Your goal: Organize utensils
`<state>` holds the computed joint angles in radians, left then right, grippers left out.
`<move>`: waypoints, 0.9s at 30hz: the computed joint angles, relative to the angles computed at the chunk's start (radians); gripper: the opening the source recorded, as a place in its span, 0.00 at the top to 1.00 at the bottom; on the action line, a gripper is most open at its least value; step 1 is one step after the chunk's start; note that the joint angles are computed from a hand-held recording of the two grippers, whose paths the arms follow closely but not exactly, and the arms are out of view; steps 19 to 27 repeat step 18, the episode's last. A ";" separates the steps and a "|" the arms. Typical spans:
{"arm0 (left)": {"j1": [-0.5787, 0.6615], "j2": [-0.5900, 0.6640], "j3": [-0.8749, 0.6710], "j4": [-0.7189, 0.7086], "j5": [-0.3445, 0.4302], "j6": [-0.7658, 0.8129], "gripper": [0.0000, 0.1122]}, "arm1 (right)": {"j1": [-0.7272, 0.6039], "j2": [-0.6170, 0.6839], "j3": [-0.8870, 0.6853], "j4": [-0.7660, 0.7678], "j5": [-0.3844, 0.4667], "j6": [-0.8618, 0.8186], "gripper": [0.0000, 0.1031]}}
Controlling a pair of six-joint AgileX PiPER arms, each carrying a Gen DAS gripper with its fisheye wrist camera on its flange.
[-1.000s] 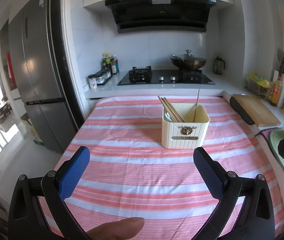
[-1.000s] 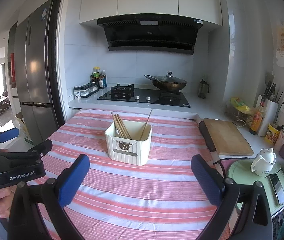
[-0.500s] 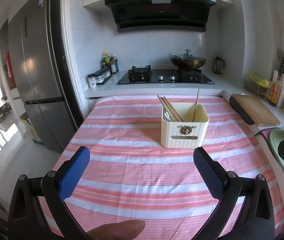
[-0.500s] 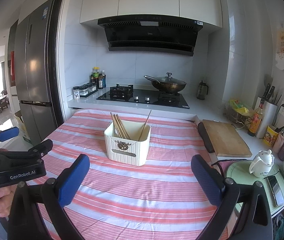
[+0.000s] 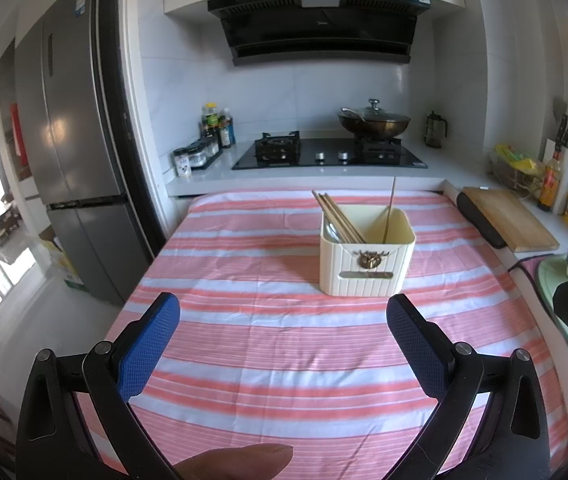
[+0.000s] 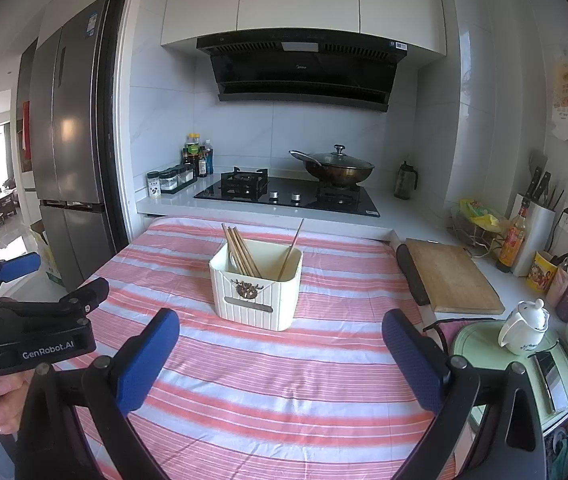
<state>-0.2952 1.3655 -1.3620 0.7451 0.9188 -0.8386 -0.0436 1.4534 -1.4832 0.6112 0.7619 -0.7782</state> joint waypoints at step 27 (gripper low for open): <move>0.004 -0.014 0.017 0.027 -0.027 -0.028 0.08 | 0.008 0.006 -0.006 -0.013 -0.003 0.007 0.00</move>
